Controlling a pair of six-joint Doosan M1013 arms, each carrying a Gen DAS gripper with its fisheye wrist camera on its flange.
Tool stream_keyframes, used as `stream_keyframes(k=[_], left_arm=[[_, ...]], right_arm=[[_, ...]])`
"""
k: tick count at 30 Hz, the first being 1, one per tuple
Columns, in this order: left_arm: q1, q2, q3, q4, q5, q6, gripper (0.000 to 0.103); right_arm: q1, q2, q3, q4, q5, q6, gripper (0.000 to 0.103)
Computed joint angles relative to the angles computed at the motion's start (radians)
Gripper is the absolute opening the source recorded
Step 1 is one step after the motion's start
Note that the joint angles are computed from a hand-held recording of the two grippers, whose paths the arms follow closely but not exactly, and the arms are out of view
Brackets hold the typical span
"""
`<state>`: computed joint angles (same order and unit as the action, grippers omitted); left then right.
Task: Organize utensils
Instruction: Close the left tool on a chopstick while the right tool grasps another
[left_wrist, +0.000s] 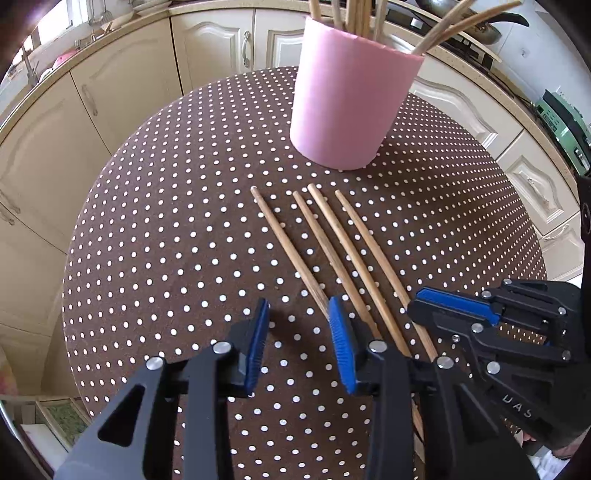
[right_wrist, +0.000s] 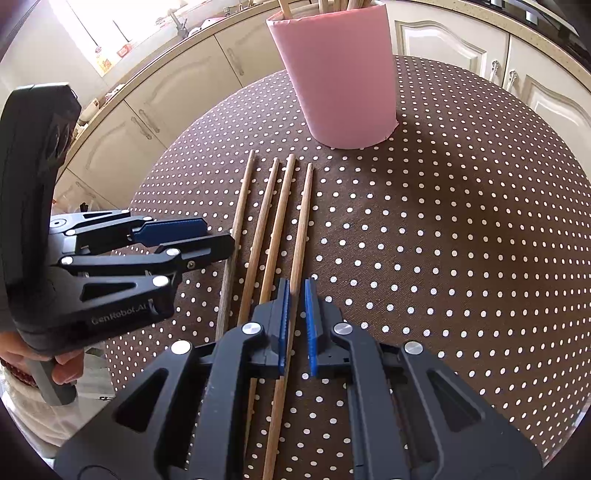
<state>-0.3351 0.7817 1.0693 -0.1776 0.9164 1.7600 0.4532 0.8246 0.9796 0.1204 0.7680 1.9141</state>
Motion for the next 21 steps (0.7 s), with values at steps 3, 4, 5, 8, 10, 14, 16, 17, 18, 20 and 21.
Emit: stream_keyframes(k=[3,4,5,8,10,14,16,17,18,20,21], left_arm=[[0.006,0.013,-0.028,0.019,0.035,-0.023,0.034],[0.007,0.019,-0.041,0.020,0.055,-0.040,0.034],[0.008,0.027,-0.056,0.008,0.071,-0.041,0.034],[0.004,0.019,-0.041,0.007,0.056,-0.028,0.034],[-0.001,0.013,-0.029,0.017,0.042,-0.032,0.034],[-0.009,0.010,-0.025,0.040,0.028,-0.022,0.030],[-0.020,0.002,-0.006,0.061,0.015,-0.014,0.027],[-0.026,0.001,-0.003,0.099,0.002,-0.026,0.018],[-0.028,0.001,-0.003,0.118,-0.002,-0.031,0.015],[-0.022,0.006,-0.012,0.097,0.007,-0.006,0.011],[-0.020,0.009,-0.016,0.088,0.011,-0.002,0.008]], right_arm=[[-0.002,0.002,-0.003,0.015,-0.002,-0.003,0.009],[-0.002,0.003,-0.003,0.016,-0.003,-0.003,0.009],[-0.002,0.004,-0.004,0.017,-0.004,-0.002,0.009],[-0.004,0.002,-0.003,0.024,-0.004,-0.012,0.009],[-0.004,0.002,-0.003,0.020,-0.002,-0.010,0.009],[-0.004,-0.002,-0.003,0.013,0.005,-0.012,0.009],[-0.004,0.000,-0.008,0.010,0.014,-0.010,0.009],[-0.004,0.003,-0.015,0.008,0.022,-0.010,0.009],[-0.003,0.006,-0.022,0.000,0.033,-0.005,0.009],[-0.003,0.011,-0.034,-0.004,0.048,-0.004,0.009],[-0.003,0.016,-0.042,-0.004,0.061,-0.006,0.009]])
